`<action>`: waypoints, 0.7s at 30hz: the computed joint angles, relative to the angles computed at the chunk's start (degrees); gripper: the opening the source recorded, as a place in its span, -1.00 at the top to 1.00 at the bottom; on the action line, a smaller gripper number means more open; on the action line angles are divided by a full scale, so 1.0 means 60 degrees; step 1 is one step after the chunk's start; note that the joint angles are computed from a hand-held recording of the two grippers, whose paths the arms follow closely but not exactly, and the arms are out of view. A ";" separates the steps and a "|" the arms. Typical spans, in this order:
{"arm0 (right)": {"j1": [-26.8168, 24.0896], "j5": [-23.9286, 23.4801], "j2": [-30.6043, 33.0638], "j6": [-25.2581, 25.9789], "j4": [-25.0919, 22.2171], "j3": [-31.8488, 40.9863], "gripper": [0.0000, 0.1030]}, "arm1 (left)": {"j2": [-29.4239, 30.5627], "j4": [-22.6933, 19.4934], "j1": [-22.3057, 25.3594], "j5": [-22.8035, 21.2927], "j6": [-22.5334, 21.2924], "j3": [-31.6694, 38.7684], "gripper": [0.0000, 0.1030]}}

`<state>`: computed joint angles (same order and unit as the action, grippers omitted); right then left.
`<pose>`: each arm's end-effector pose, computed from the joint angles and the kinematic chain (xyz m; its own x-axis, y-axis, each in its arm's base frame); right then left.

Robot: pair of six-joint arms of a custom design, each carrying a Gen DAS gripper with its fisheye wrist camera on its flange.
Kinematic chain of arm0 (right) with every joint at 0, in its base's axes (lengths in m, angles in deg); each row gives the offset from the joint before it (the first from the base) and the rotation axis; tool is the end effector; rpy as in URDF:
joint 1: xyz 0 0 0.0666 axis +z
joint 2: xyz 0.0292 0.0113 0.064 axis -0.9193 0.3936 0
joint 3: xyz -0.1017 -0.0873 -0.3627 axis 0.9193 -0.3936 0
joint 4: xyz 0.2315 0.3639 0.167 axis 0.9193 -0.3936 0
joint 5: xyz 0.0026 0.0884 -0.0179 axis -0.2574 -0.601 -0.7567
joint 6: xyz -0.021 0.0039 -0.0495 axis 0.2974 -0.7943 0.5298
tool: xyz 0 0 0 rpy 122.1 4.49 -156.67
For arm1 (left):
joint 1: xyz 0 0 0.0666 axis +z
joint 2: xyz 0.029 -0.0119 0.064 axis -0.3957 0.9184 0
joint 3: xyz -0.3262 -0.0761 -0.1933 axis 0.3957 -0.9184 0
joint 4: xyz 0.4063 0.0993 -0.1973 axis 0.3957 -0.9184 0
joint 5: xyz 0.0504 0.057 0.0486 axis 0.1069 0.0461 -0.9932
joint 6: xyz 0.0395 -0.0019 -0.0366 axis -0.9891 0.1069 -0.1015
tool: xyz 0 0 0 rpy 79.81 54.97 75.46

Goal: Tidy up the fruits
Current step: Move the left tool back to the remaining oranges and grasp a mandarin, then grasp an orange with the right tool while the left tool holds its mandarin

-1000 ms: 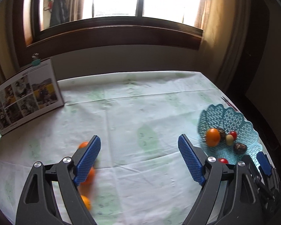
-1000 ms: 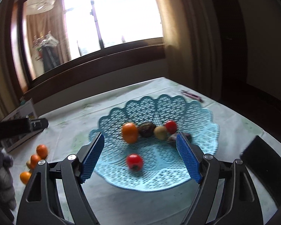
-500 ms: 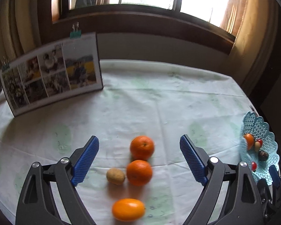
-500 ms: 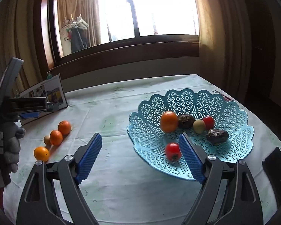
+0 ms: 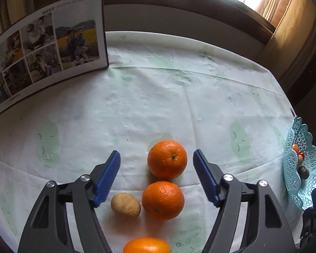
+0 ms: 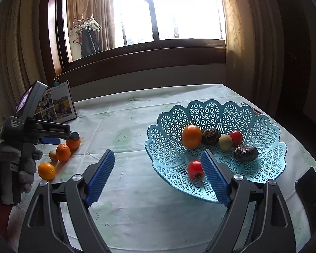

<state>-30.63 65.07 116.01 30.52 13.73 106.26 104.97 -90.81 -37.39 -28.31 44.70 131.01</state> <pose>0.2367 0.1512 0.4271 -0.5220 0.1148 -0.8452 0.0442 0.9932 0.1076 0.4219 -0.1068 0.4097 -0.8593 -0.0230 -0.5109 0.0548 0.9891 -0.1367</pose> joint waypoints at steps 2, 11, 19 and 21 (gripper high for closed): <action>-0.0017 -0.0015 -0.0005 -0.0021 -0.0014 -0.0001 -0.66 | 0.0104 -0.0025 -0.0027 0.0013 -0.0041 0.0043 -0.24; -0.0083 -0.0080 -0.0017 -0.0093 -0.0029 -0.0010 -0.66 | -0.0009 0.0095 0.0118 0.0368 -0.0046 -0.0070 0.23; -0.0172 -0.0303 0.0412 -0.0487 -0.0551 0.0297 -0.66 | -0.0642 0.0377 0.0445 0.0360 0.0014 -0.0037 0.23; -0.0041 -0.0624 0.0671 -0.0599 -0.0635 0.0584 -0.66 | -0.0858 0.0518 0.0513 0.0158 0.0015 -0.0006 0.23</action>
